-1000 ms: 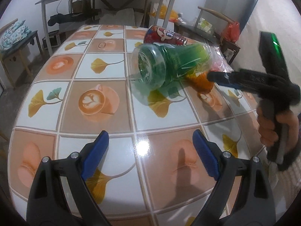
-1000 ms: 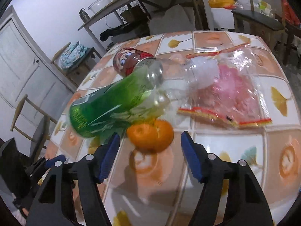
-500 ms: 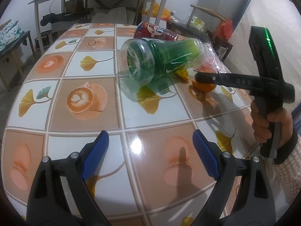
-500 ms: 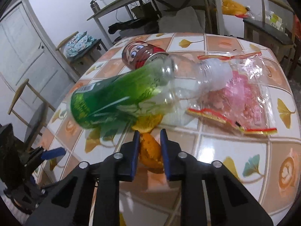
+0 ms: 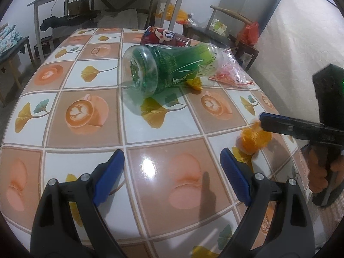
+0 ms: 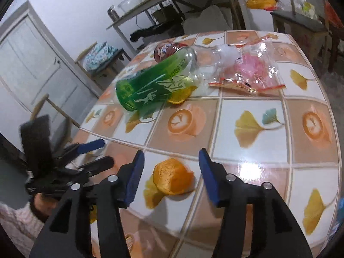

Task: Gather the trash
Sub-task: 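Lower the right gripper onto the orange peel and close on it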

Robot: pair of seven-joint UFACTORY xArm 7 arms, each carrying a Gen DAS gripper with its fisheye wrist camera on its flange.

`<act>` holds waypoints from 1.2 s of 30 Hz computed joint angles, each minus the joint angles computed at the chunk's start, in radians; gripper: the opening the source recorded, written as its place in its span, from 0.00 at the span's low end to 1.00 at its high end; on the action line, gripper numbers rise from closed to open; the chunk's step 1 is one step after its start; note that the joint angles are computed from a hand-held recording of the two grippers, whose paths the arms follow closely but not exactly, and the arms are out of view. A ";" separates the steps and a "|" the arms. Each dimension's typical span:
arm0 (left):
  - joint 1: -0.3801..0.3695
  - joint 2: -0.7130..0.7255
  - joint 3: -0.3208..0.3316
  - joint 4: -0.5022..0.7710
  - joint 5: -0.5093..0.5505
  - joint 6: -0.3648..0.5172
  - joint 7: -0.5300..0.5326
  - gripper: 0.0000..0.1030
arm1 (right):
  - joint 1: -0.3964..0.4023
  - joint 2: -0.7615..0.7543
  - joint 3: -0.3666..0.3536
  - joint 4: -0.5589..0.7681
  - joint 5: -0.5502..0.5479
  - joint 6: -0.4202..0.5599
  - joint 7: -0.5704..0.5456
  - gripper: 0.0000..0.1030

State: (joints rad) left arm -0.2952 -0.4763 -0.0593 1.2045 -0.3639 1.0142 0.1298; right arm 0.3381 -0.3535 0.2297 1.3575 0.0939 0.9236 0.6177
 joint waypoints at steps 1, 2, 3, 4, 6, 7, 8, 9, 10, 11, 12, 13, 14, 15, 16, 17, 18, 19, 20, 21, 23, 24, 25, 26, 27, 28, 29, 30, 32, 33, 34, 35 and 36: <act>0.000 -0.001 0.000 -0.003 -0.002 -0.001 -0.001 0.84 | 0.000 -0.016 -0.004 -0.013 0.007 -0.009 0.005 0.54; 0.000 0.000 0.001 -0.003 -0.003 0.001 -0.005 0.84 | -0.003 -0.028 -0.005 -0.020 0.009 -0.021 0.014 0.55; 0.000 0.001 0.004 -0.003 -0.007 0.005 -0.006 0.84 | -0.004 -0.030 -0.008 -0.020 0.016 -0.031 0.019 0.55; -0.002 0.001 0.008 -0.003 -0.014 0.009 -0.005 0.84 | -0.006 -0.020 -0.008 -0.007 0.017 -0.031 0.022 0.55; -0.003 -0.001 0.011 -0.007 -0.021 0.006 -0.001 0.84 | -0.018 0.021 0.001 0.041 -0.010 -0.013 0.029 0.55; -0.002 0.000 0.010 -0.008 -0.022 0.000 0.000 0.84 | -0.023 0.051 0.008 0.072 -0.032 -0.007 0.028 0.55; -0.001 -0.001 0.010 -0.010 -0.022 -0.004 0.001 0.84 | -0.026 0.085 0.015 0.104 -0.056 -0.001 0.029 0.55; 0.001 -0.001 0.008 -0.013 -0.019 -0.009 0.000 0.84 | -0.025 0.115 0.018 0.130 -0.076 0.001 0.025 0.55; 0.002 0.000 0.009 -0.014 -0.020 -0.011 -0.001 0.84 | -0.023 0.148 0.020 0.157 -0.097 0.001 0.019 0.53; 0.001 -0.003 0.011 -0.016 -0.023 -0.013 0.000 0.84 | -0.020 0.181 0.021 0.185 -0.118 0.005 0.015 0.49; -0.001 -0.003 0.015 -0.017 -0.029 -0.013 0.003 0.84 | -0.014 0.212 0.020 0.213 -0.135 0.015 0.005 0.47; -0.002 0.000 0.018 -0.015 -0.033 -0.011 0.007 0.84 | -0.007 0.248 0.019 0.248 -0.158 0.027 -0.010 0.45; -0.004 0.002 0.022 -0.013 -0.038 -0.008 0.013 0.84 | 0.003 0.280 0.017 0.280 -0.179 0.037 -0.026 0.43; -0.004 0.003 0.024 -0.011 -0.041 -0.005 0.017 0.84 | 0.013 0.309 0.013 0.308 -0.191 0.049 -0.050 0.41; -0.004 0.006 0.026 -0.008 -0.045 -0.003 0.021 0.84 | 0.024 0.333 0.010 0.334 -0.207 0.061 -0.067 0.38; -0.004 0.007 0.027 -0.007 -0.049 -0.003 0.023 0.84 | 0.037 0.367 0.008 0.373 -0.233 0.083 -0.096 0.36; -0.003 0.009 0.028 -0.005 -0.053 -0.003 0.024 0.84 | 0.050 0.396 0.004 0.405 -0.259 0.103 -0.120 0.34; -0.003 0.010 0.028 -0.005 -0.055 -0.003 0.026 0.84 | 0.065 0.424 -0.001 0.436 -0.286 0.127 -0.140 0.31; -0.002 0.011 0.028 -0.005 -0.057 -0.004 0.028 0.84 | 0.077 0.439 -0.008 0.455 -0.302 0.142 -0.153 0.27; -0.001 0.011 0.028 -0.005 -0.058 -0.004 0.029 0.84 | 0.089 0.458 -0.015 0.476 -0.322 0.161 -0.172 0.25; 0.001 0.012 0.026 -0.005 -0.057 -0.005 0.031 0.84 | 0.110 0.479 -0.027 0.503 -0.350 0.189 -0.203 0.20; 0.002 0.010 0.026 -0.006 -0.058 -0.005 0.031 0.84 | 0.119 0.489 -0.031 0.515 -0.362 0.203 -0.224 0.18; 0.003 0.010 0.025 -0.007 -0.056 -0.007 0.032 0.84 | 0.125 0.493 -0.036 0.521 -0.366 0.212 -0.240 0.14; 0.004 0.010 0.023 -0.008 -0.055 -0.009 0.032 0.84 | 0.134 0.506 -0.039 0.537 -0.378 0.235 -0.259 0.12; 0.005 0.013 0.022 -0.006 -0.053 -0.010 0.030 0.84 | 0.142 0.507 -0.043 0.534 -0.392 0.233 -0.274 0.11; 0.005 0.013 0.021 -0.005 -0.052 -0.010 0.029 0.84 | 0.147 0.511 -0.046 0.542 -0.399 0.240 -0.289 0.08; 0.006 0.015 0.021 -0.005 -0.052 -0.012 0.027 0.84 | 0.151 0.518 -0.048 0.555 -0.397 0.250 -0.300 0.05; 0.006 0.013 0.020 -0.005 -0.052 -0.012 0.025 0.84 | 0.155 0.518 -0.051 0.557 -0.398 0.252 -0.307 0.04; 0.005 0.013 0.021 -0.006 -0.054 -0.013 0.024 0.84 | 0.158 0.505 -0.054 0.549 -0.394 0.244 -0.316 0.02; 0.005 0.012 0.021 -0.007 -0.054 -0.012 0.024 0.84 | 0.157 0.495 -0.054 0.542 -0.387 0.242 -0.321 0.02; 0.005 0.012 0.021 -0.007 -0.054 -0.013 0.023 0.84 | 0.156 0.491 -0.055 0.540 -0.382 0.241 -0.325 0.02; 0.005 0.013 0.022 -0.007 -0.054 -0.013 0.024 0.84 | 0.152 0.477 -0.054 0.528 -0.367 0.238 -0.327 0.02; 0.005 0.013 0.023 -0.007 -0.055 -0.013 0.025 0.84 | 0.146 0.465 -0.053 0.519 -0.348 0.237 -0.328 0.02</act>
